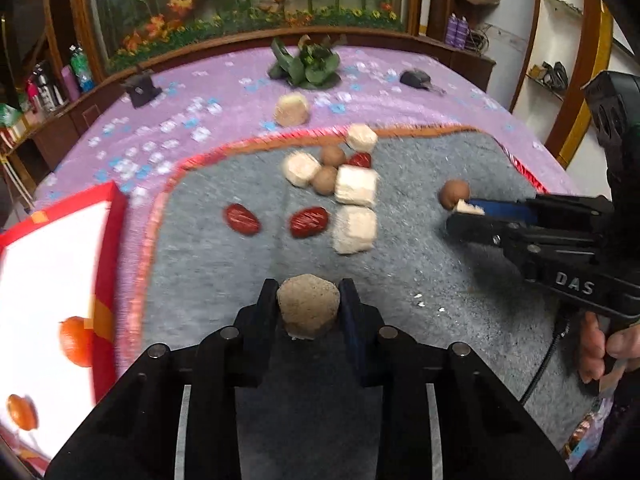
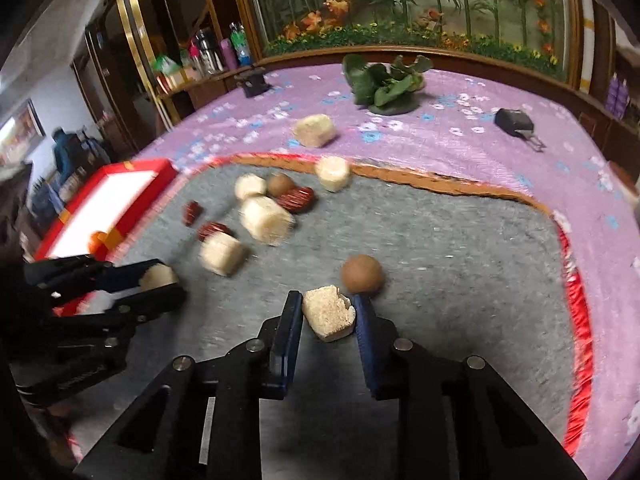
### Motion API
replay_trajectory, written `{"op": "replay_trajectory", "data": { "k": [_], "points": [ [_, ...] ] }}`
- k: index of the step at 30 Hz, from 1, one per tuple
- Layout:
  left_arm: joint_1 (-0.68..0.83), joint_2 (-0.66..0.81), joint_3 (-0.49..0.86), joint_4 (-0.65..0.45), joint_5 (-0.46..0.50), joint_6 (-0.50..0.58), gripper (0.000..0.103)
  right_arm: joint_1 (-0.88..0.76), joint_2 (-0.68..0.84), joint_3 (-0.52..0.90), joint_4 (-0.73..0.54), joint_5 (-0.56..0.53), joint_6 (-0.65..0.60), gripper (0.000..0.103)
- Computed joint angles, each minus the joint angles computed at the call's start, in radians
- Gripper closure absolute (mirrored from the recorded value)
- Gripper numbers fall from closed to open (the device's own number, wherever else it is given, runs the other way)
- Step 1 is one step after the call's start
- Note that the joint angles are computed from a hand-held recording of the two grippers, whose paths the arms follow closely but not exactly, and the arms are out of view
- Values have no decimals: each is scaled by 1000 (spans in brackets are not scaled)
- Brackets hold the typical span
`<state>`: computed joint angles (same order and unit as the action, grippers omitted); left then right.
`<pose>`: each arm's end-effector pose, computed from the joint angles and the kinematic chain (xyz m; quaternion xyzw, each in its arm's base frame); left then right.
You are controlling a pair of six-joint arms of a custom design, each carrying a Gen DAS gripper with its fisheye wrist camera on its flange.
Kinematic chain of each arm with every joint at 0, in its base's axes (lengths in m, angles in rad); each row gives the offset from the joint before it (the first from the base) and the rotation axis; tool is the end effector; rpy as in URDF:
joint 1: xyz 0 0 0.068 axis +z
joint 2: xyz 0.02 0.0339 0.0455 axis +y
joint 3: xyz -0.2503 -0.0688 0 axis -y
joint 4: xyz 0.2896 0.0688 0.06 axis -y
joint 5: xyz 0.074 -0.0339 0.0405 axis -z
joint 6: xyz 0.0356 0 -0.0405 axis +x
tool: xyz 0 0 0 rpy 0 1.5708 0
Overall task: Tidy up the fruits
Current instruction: 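Grasp a round beige cake with the left gripper while the right grasps a beige cube, then lower the cake and cube into the white tray and open both grippers, then grasp a brown round nut with the right gripper while the left grasps a red date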
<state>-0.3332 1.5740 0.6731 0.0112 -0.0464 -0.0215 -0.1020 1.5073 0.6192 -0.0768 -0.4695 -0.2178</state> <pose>0.2998 -0.1020 0.0889 0.1386 0.9321 -0.0374 0.3325 0.2937 -0.0139 0.0895 -0.1230 0.9227 0.1730 0.3218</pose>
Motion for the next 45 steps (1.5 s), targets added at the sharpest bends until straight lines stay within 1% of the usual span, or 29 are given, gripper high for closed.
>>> {"op": "replay_trajectory", "data": {
  "k": [2, 3, 6, 8, 10, 13, 15, 17, 19, 22, 23, 25, 26, 27, 28, 29, 30, 32, 35, 37, 40, 42, 43, 45],
  "points": [
    [30, -91, -51, -7, -8, 5, 75, 27, -33, -1, -25, -37, 17, 76],
    [53, -163, -91, -11, -16, 10, 75, 56, -52, 2, -36, -56, 34, 76],
    [138, -340, -186, -40, -56, 45, 75, 152, -79, 15, -22, -80, 96, 77],
    [221, -425, -230, -61, -62, 71, 75, 249, -64, 47, -11, -64, 142, 77],
    [320, -484, -262, -77, -68, 101, 75, 371, -37, 80, 23, -13, 189, 77],
    [452, -508, -287, -66, -54, 142, 75, 528, 32, 137, 71, 44, 247, 77],
    [528, -498, -289, -57, -31, 166, 75, 626, 89, 179, 107, 94, 280, 77],
    [595, -470, -291, -32, -21, 190, 75, 692, 149, 225, 112, 122, 292, 77],
    [636, -430, -282, -13, -17, 207, 75, 740, 199, 264, 120, 154, 312, 77],
    [663, -378, -270, 15, -41, 194, 75, 784, 262, 328, 100, 196, 321, 73],
    [669, -366, -265, 17, -50, 196, 72, 788, 266, 335, 90, 196, 320, 73],
    [672, -365, -263, 15, -70, 192, 56, 780, 252, 324, 99, 177, 325, 72],
    [669, -373, -268, 22, -78, 187, 40, 769, 243, 314, 110, 166, 327, 68],
    [661, -391, -278, 30, -89, 180, 28, 751, 223, 296, 124, 149, 335, 64],
    [649, -419, -293, 36, -102, 175, 26, 727, 200, 273, 137, 130, 347, 56],
    [632, -448, -304, 31, -109, 171, 26, 701, 174, 250, 147, 111, 350, 52],
    [611, -479, -313, 20, -109, 170, 26, 668, 138, 213, 165, 100, 354, 52],
    [573, -526, -325, -5, -105, 163, 25, 611, 88, 171, 159, 100, 343, 52],
    [455, -547, -323, -40, -114, 132, 25, 509, 11, 101, 149, 96, 312, 52],
    [355, -526, -316, -42, -139, 115, 25, 406, -56, 39, 140, 82, 286, 50],
    [217, -473, -288, -40, -193, 91, 25, 225, -131, -34, 128, 31, 247, 42],
    [143, -423, -262, -39, -217, 76, 25, 106, -151, -60, 115, 18, 210, 40],
    [108, -385, -241, -36, -222, 65, 25, 67, -137, -53, 112, 13, 191, 40],
    [69, -352, -218, -48, -228, 47, 25, -7, -123, -54, 94, 16, 141, 40]
  ]
}}
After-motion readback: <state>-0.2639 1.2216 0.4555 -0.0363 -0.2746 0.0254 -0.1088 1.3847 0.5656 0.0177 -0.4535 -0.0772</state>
